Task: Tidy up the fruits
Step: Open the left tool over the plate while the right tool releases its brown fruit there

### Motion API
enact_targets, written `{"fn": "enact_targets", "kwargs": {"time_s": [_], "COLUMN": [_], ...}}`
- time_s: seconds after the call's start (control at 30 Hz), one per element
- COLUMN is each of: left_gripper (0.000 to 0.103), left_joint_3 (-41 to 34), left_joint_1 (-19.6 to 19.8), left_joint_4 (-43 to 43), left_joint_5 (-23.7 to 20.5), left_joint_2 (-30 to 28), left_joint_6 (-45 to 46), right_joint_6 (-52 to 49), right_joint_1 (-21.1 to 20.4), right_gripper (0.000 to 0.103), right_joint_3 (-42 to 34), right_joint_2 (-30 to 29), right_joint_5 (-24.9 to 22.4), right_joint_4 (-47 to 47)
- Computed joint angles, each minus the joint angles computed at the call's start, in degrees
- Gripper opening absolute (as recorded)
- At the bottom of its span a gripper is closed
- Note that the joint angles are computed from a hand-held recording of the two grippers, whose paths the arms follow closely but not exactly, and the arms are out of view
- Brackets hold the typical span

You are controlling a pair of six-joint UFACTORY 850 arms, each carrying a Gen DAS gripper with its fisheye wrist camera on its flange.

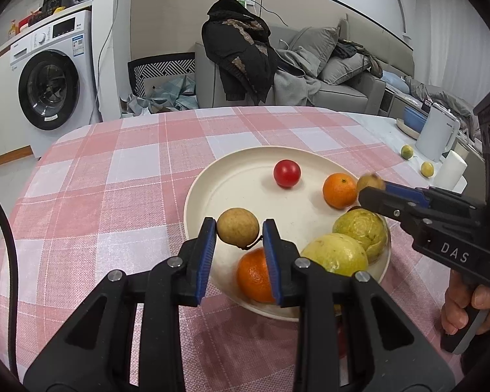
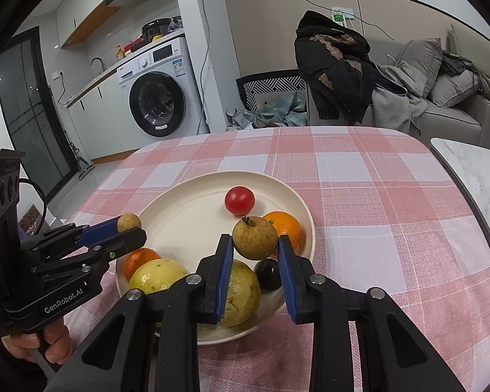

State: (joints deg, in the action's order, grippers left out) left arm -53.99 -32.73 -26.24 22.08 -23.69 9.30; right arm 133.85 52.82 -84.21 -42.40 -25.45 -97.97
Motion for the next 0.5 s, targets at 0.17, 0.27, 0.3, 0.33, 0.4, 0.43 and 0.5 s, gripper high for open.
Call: {"fn": "enact_targets", "kwargs": {"time_s": [0.17,0.27,0.3,0.33,0.4,0.43,0.5], "left_gripper": [0.03,0.048,0.059,0.064,0.084,0.086,0.087], "left_joint_3": [0.04,0.54,0.91,1.42,2.61,3.39,4.54], "left_joint_1": [0.18,0.02,-0.12,-0.22,-0.64,-0.89,-1.16], "left_joint_4": [-1.33,-2.78,-3.51,-3.83,-5.59,-6.33,-7.44], "left_joint_5": [-0.72,-0.85,-0.66,-0.24,0.87,1.51,1.47], "left_joint_2": [0.13,0.77,1.2,1.67,2.8,3.55,4.88], "left_joint_6": [0.9,2.27,2.84,3.09,4.57,5.12,6.26], "right_joint_6": [-0.82,-1.88,-2.37,-2.22,-2.49,-2.51,-3.11], "right_joint_1": [0.23,1.12,1.38,1.56,1.81,2.05,2.49], "right_gripper": [0.048,0.06,0.064,0.072,0.086,0.091,0.097], "right_joint_3": [0.21,1.02,1.33,1.81,2.62,3.08,3.8], "right_joint_2": [0.38,1.03,1.33,1.73,2.52,2.92,3.63], "right_joint_5": [-0.25,-2.83,-3.33,-3.51,-3.51,-3.89,-4.54], "right_joint_4": [0.14,0.18,0.33,0.02,-0.12,-0.17,0.32]}}
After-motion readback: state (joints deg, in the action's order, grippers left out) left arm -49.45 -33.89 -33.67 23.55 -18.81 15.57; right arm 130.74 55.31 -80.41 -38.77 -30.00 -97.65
